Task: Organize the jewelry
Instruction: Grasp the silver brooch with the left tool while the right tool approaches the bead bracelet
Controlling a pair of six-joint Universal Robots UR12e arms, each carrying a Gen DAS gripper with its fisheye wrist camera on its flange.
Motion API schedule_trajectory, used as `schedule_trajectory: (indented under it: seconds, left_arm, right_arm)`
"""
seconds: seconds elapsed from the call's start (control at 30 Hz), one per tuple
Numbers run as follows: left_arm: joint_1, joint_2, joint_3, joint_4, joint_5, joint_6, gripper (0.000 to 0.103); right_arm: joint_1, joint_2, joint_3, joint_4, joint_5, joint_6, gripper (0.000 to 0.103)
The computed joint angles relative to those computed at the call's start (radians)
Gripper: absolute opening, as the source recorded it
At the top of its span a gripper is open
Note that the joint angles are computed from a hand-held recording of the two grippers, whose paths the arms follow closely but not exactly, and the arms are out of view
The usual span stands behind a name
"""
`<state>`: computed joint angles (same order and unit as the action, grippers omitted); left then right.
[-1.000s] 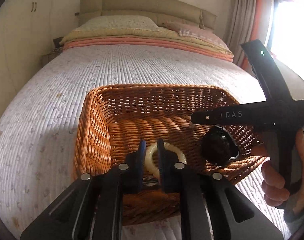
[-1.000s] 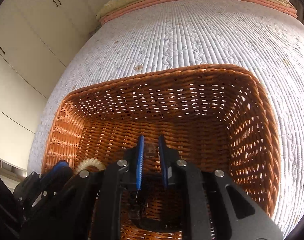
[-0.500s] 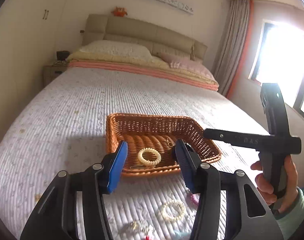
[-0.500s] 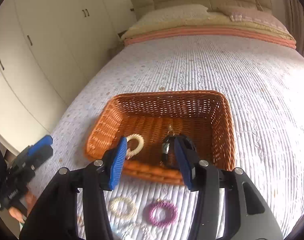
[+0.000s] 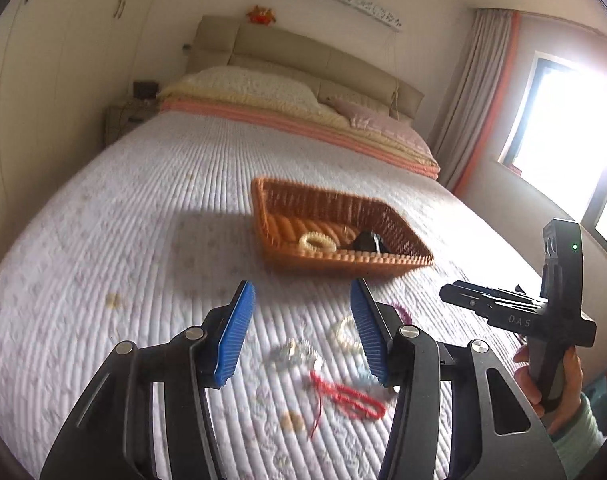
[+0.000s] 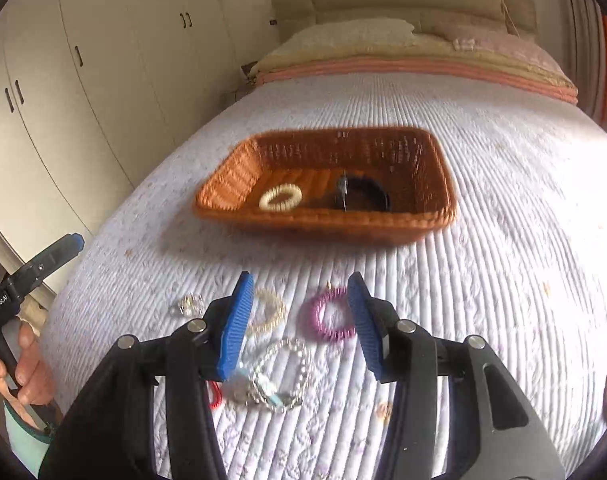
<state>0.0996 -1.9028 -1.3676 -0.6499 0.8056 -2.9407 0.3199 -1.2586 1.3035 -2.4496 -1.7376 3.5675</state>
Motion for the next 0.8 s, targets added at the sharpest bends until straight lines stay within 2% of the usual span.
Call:
schedule_trajectory:
  seconds: [0.13,0.27,0.43,0.57,0.63,0.8]
  left_arm:
    - [-0.006,-0.011,0.000,-0.112,0.019,0.020,0.048]
    - [-0.015,-0.032,0.015,-0.204,0.007,0.028,0.048]
    - [-0.014,-0.059,0.035,-0.266,-0.032,-0.021,0.048]
    - [-0.010,-0.076,0.046,-0.297,-0.062,-0.086,0.048]
    - [-0.013,-0.084,0.055,-0.306,-0.057,-0.107,0.048]
    - [-0.042,-0.101,0.089,-0.330,0.010,-0.114,0.048]
  right_arm:
    - [-0.001,-0.001,0.033,0.024,0.027,0.038,0.029]
    - [-0.011,-0.001,0.059,0.030,0.070,0.072,0.024]
    - [-0.015,0.004,0.067,0.045,0.107,0.072,0.022]
    - [0.011,0.026,0.035,0.101,0.021,0.030,0.022]
    - [0.030,0.039,0.016,0.128,-0.050,-0.002,0.016]
    - [0.051,0.050,0.009,0.124,-0.117,-0.040,0.011]
